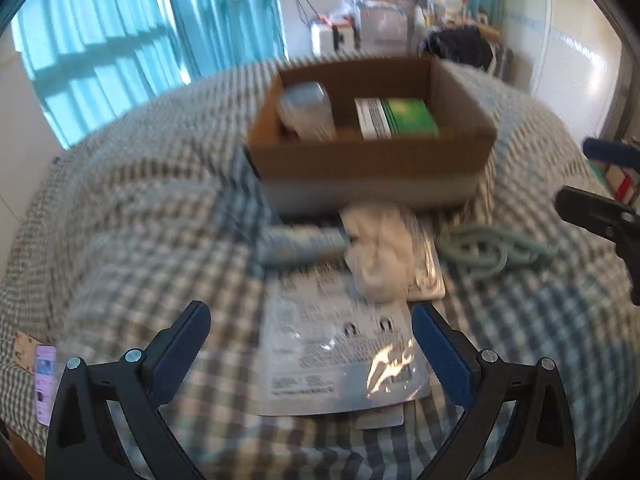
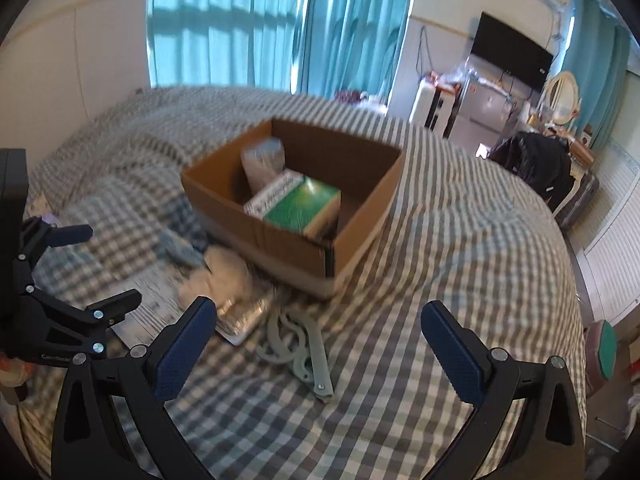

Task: Organize objects
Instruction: 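Grasp the green hanger clip with the right tool while the left tool grasps the white bag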

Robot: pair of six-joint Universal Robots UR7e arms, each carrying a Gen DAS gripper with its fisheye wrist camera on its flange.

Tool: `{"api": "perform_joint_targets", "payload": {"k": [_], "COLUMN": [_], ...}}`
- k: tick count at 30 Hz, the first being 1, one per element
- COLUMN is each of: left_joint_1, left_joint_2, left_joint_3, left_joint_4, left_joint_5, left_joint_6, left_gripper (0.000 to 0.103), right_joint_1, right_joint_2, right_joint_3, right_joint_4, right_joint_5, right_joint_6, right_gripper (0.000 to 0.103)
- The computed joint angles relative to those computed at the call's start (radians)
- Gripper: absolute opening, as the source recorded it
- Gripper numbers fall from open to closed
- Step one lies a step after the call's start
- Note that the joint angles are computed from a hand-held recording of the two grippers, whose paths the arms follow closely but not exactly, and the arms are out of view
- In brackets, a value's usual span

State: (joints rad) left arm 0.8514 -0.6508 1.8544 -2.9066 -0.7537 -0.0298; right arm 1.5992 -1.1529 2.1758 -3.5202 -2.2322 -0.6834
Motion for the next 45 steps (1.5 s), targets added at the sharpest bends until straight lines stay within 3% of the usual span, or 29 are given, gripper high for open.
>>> {"api": "perform_joint_targets", "payload": {"k": [6, 10, 19, 20, 23, 27, 30, 34, 38, 39, 40, 42, 45], "left_joint_1": [0.032, 0.051, 0.047, 0.049, 0.051, 0.043, 0.053, 0.059, 0.050, 0.048, 0.053, 0.058, 0.054], "left_joint_2": [0.014, 0.011, 0.049, 0.047, 0.042, 0.051, 0.048, 0.012, -0.022, -0.028, -0.040, -0.054, -0.070], "left_joint_3": [-0.025, -0.038, -0.063, -0.053, -0.019, -0.012, -0.022, 0.006, 0.031, 0.036, 0.038, 0.039, 0.051], "left_joint_4": [0.101, 0.158, 0.217, 0.196, 0.127, 0.120, 0.126, 0.093, 0.101, 0.101, 0.107, 0.116, 0.112], "left_joint_5": [-0.055, -0.111, -0.045, -0.046, -0.063, -0.048, -0.077, -0.148, -0.193, -0.199, -0.232, -0.259, -0.257], "left_joint_6": [-0.058, -0.101, -0.128, -0.122, -0.086, -0.046, -0.056, -0.056, -0.059, -0.062, -0.062, -0.065, -0.052], "left_gripper": [0.103, 0.103, 0.103, 0.103, 0.103, 0.103, 0.101, 0.079, 0.068, 0.061, 0.044, 0.030, 0.019], "right_joint_1": [-0.059, -0.085, -0.097, -0.094, -0.077, -0.058, -0.050, -0.049, -0.045, -0.043, -0.042, -0.039, -0.025], "right_joint_2": [0.092, 0.122, 0.147, 0.153, 0.176, 0.201, 0.196, 0.175, 0.162, 0.158, 0.151, 0.159, 0.183], "right_joint_3": [-0.053, -0.082, -0.131, -0.135, -0.130, -0.115, -0.100, -0.084, -0.074, -0.071, -0.067, -0.064, -0.075], "right_joint_4": [0.062, 0.146, 0.299, 0.307, 0.272, 0.173, 0.131, 0.117, 0.107, 0.103, 0.107, 0.085, 0.064], "right_joint_5": [-0.035, -0.035, -0.090, -0.107, -0.151, -0.190, -0.191, -0.187, -0.184, -0.187, -0.188, -0.190, -0.185], "right_joint_6": [-0.047, -0.018, 0.042, 0.042, -0.004, -0.075, -0.101, -0.098, -0.094, -0.096, -0.095, -0.102, -0.088], "right_gripper": [0.103, 0.093, 0.083, 0.077, 0.067, 0.066, 0.066, 0.066, 0.066, 0.066, 0.066, 0.066, 0.066]}}
